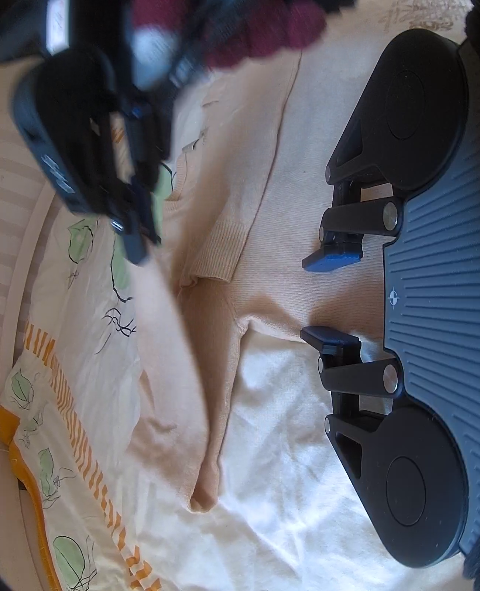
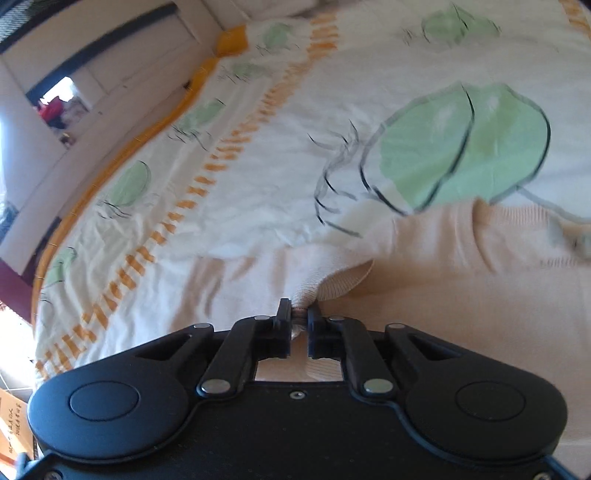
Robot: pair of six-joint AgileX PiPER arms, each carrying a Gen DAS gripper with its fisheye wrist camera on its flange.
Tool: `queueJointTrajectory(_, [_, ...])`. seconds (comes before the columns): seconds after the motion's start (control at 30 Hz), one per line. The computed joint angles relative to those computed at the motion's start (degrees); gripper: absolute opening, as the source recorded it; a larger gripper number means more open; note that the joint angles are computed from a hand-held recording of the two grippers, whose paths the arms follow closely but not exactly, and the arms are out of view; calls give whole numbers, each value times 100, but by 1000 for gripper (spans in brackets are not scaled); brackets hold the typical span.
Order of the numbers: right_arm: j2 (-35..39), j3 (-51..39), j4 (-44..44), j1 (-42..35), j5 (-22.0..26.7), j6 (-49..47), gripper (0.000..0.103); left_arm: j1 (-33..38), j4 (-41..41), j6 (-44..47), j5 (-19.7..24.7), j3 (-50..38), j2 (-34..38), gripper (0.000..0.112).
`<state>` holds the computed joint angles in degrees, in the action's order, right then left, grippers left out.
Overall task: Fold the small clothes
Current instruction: 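Bring the right gripper to the folded sleeve cuff beside the left gripper, then close the right gripper on the ribbed cuff and lift it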
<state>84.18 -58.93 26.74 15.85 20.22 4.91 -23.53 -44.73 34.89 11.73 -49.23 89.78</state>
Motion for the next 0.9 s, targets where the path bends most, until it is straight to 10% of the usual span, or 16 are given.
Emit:
queueJointTrajectory(0.37, [-2404,834,-661,-1871,942,-485,15,225,33,-432,434,-259,91,32])
queueJointTrajectory(0.9, [-2873,2489,2558,-5429,2253,-4400,15,-67,3167,-3584,1411,-1504,526,33])
